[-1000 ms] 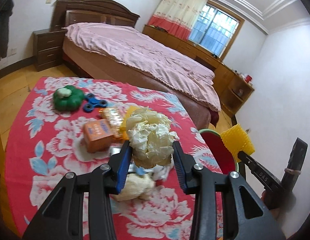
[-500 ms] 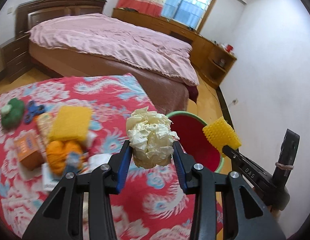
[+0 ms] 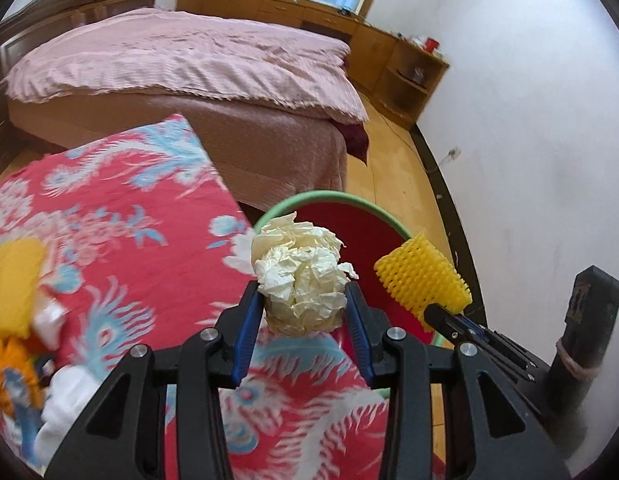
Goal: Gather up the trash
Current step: 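Drop the foam sleeve into the red bucket while the left tool grasps crumpled paper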
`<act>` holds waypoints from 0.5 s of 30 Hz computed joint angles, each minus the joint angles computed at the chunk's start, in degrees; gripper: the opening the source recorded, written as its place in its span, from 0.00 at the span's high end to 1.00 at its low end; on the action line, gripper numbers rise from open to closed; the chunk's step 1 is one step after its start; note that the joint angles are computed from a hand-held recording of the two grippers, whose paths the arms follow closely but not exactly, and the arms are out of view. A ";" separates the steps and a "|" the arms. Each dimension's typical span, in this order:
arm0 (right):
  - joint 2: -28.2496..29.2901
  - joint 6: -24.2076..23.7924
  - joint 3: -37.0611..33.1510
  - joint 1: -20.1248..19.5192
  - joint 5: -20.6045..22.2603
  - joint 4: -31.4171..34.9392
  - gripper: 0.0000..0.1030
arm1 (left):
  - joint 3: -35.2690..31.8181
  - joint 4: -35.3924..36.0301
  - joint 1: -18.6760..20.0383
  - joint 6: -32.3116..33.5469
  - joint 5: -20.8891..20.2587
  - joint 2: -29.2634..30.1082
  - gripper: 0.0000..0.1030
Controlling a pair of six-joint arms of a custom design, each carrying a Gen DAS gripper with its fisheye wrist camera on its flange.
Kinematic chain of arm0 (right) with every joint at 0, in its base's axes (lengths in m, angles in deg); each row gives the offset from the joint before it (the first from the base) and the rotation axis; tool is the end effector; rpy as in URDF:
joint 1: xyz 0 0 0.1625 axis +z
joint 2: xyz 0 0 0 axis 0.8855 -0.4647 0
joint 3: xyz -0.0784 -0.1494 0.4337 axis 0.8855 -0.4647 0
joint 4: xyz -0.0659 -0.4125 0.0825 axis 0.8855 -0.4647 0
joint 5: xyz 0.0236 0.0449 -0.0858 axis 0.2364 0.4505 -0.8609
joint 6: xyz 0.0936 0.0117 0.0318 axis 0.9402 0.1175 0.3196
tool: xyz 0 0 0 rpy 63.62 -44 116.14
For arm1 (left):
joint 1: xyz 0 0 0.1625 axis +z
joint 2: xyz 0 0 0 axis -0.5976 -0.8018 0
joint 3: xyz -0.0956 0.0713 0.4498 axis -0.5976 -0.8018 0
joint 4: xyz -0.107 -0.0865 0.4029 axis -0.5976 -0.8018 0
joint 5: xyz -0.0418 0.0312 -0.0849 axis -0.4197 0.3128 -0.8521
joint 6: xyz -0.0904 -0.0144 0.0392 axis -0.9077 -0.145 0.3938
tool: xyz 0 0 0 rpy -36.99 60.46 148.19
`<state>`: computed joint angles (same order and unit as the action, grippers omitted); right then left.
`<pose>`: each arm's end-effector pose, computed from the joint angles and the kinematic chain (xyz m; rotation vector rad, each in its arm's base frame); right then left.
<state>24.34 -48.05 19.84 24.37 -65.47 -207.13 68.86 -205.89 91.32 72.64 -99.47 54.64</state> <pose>0.0614 -0.8174 0.2673 0.3746 -2.5579 0.8878 -0.3467 -0.8274 0.0448 0.2797 2.5437 -0.8736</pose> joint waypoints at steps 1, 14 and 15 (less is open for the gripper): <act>0.10 0.05 -0.18 -0.16 -0.02 0.25 0.87 | -1.43 0.68 0.12 0.70 -0.47 0.87 0.60; -0.11 2.76 -0.89 -1.69 0.48 0.78 0.58 | -7.81 3.53 0.11 3.34 -0.68 4.97 0.44; -0.27 2.92 -0.77 -1.74 0.58 0.75 0.58 | -8.15 3.76 0.11 3.35 -0.54 5.12 0.44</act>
